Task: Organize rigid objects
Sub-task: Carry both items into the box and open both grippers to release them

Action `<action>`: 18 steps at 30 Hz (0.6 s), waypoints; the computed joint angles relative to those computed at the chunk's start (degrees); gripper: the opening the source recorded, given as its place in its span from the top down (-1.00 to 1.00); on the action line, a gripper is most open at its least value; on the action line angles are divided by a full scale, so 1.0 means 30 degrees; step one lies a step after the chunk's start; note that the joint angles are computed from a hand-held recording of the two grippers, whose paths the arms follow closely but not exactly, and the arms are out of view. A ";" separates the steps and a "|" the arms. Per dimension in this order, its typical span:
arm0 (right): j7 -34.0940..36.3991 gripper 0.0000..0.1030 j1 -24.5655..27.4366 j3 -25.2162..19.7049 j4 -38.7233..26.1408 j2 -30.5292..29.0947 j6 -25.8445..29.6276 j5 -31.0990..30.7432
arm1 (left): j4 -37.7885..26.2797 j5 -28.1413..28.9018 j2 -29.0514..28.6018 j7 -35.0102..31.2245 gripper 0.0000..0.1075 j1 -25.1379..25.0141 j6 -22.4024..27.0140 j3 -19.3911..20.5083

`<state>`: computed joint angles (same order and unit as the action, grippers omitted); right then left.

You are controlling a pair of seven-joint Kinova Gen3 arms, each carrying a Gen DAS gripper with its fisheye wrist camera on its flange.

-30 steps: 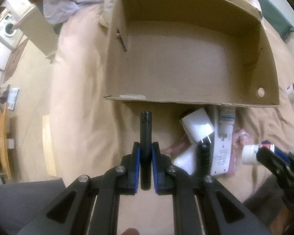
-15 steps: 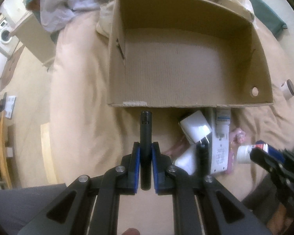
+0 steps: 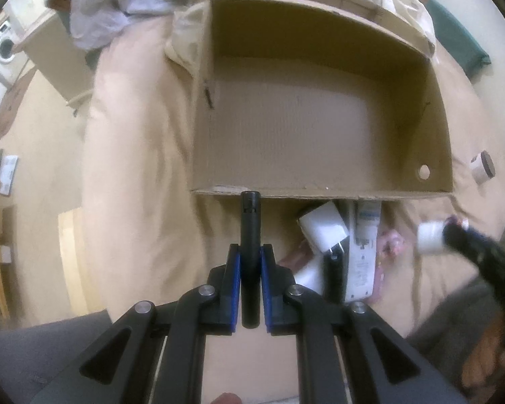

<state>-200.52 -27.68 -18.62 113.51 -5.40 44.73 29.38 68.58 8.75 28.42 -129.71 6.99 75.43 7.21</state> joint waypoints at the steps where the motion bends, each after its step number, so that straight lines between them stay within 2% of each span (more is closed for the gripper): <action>1: 0.0231 0.45 0.0044 0.0072 -0.0128 -0.0100 0.0224 0.0049 | -0.0146 0.0044 0.0028 0.0021 0.81 -0.0082 0.0205 -0.0013; 5: 0.1304 0.45 0.0545 0.0469 -0.0263 -0.0545 0.0131 -0.0172 | 0.0550 0.0951 -0.0967 -0.0989 0.81 -0.0780 -0.0791 0.0268; 7: 0.2353 0.45 0.0888 0.0704 -0.0527 -0.0514 0.0265 -0.0492 | 0.0155 0.1719 -0.1022 -0.1164 0.81 -0.0970 -0.0631 0.0463; 13: 0.5778 0.45 0.1994 0.1833 -0.1230 0.0138 0.0128 -0.1801 | -0.1522 0.1101 0.0131 0.0130 0.81 0.0852 -0.0962 0.0446; 18: 0.8781 0.45 0.2901 0.3065 -0.1372 0.1273 -0.0810 -0.3414 | -0.1246 -0.0147 0.1045 0.1517 0.81 0.2452 -0.3038 0.0276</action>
<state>-174.18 -18.98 -9.42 109.39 -1.58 42.30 19.14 64.84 8.31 31.56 -125.16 14.35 66.32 8.03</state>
